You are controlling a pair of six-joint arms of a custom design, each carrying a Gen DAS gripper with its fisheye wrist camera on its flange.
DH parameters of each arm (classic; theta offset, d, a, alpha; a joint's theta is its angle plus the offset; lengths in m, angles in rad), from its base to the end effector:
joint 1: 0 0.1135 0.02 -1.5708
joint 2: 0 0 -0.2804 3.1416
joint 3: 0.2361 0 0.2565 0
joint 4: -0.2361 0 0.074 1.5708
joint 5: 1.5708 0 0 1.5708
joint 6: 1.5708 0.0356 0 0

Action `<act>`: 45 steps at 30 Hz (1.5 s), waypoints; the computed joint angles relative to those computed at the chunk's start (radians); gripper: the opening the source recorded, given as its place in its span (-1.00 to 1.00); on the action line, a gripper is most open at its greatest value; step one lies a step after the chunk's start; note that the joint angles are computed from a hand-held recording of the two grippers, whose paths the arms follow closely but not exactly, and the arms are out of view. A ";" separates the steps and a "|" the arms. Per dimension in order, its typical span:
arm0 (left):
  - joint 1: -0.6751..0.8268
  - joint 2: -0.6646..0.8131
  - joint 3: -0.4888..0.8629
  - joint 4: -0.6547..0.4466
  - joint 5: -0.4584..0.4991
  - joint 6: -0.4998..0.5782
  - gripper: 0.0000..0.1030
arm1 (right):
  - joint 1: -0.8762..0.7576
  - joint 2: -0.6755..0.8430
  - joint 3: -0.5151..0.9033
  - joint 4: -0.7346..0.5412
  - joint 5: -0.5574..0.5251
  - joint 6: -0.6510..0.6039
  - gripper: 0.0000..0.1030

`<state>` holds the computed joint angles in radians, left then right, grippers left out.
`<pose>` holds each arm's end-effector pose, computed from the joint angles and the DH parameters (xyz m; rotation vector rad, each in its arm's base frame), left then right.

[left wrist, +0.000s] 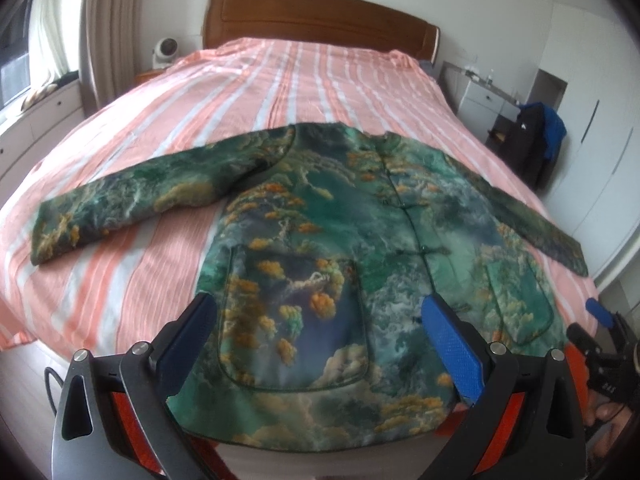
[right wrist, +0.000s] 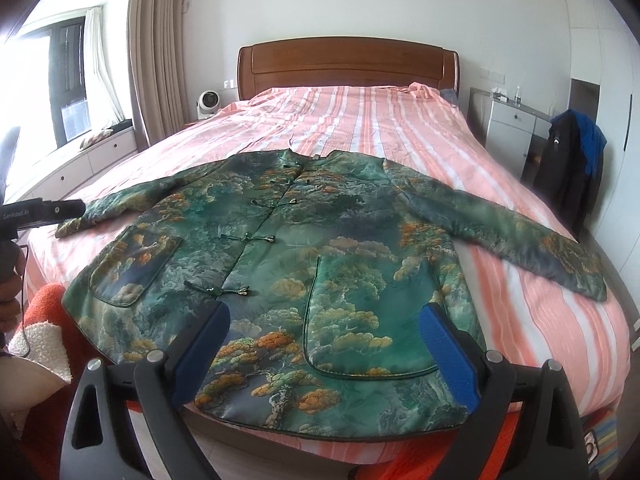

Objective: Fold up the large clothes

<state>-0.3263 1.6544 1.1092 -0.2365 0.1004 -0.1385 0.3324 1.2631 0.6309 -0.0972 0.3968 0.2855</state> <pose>0.3450 -0.1205 0.2378 0.2720 2.3584 -0.3437 0.2421 0.0690 0.2106 0.1480 2.2307 -0.1236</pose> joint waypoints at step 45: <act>0.047 -0.017 -0.069 0.120 -0.053 -0.030 0.98 | -0.691 0.135 0.084 -0.153 -0.480 -0.137 0.84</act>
